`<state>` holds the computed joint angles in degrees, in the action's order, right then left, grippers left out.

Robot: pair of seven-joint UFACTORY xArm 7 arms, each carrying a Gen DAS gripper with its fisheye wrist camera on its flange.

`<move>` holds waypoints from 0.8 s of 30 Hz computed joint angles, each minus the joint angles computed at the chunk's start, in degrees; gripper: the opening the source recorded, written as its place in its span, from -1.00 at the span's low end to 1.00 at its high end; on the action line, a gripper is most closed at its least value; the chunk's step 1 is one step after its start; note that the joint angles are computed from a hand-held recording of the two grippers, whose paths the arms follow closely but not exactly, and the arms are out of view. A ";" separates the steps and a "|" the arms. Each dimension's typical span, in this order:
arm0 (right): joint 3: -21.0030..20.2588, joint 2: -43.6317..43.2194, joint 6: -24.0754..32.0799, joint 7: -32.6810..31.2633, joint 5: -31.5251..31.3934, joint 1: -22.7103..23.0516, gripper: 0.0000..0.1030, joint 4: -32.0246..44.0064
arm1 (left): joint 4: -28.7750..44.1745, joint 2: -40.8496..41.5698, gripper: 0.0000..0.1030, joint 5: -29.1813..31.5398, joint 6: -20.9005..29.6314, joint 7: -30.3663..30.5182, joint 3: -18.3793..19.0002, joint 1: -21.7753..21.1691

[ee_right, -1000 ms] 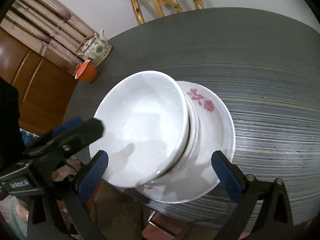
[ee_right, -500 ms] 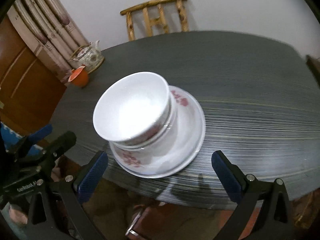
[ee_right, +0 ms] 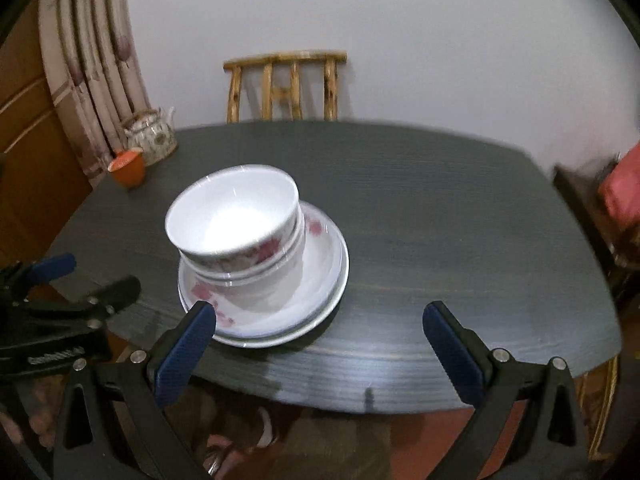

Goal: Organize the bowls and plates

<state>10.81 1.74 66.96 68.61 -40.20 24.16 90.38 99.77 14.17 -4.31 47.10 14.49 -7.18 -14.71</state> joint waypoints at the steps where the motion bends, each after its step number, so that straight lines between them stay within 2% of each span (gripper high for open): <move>1: 0.36 0.91 2.24 -0.01 -1.71 0.50 1.00 1.29 | 0.11 0.10 1.00 0.62 0.17 -0.60 0.22 -0.17; 3: 0.45 2.92 6.58 -1.09 -3.06 1.64 1.00 4.11 | -0.31 0.01 1.00 1.08 -0.38 -0.94 0.37 -0.17; 6: -0.23 2.95 5.09 -1.34 -3.62 2.40 1.00 3.81 | -0.21 0.36 1.00 2.10 -0.20 -1.76 0.65 -0.21; 11: -0.34 4.60 7.45 -1.90 -8.26 4.65 1.00 6.14 | 0.30 0.93 1.00 3.20 1.11 -2.64 0.82 -0.24; 16: -1.12 3.97 5.09 -0.64 -5.90 4.54 1.00 5.65 | -0.42 0.73 1.00 3.66 0.26 -2.27 0.75 -0.22; 20: -1.21 4.21 6.51 0.98 -5.47 4.57 1.00 5.84 | -0.50 0.73 1.00 3.78 0.26 -2.31 0.73 -0.24; 24: -1.28 3.51 5.27 2.08 -4.51 4.00 1.00 4.34 | -1.09 0.39 1.00 3.61 0.51 -2.30 0.67 -0.19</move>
<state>9.53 5.25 72.24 70.69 -44.71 28.16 94.72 98.68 14.56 -0.70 47.61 12.19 -6.51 -14.90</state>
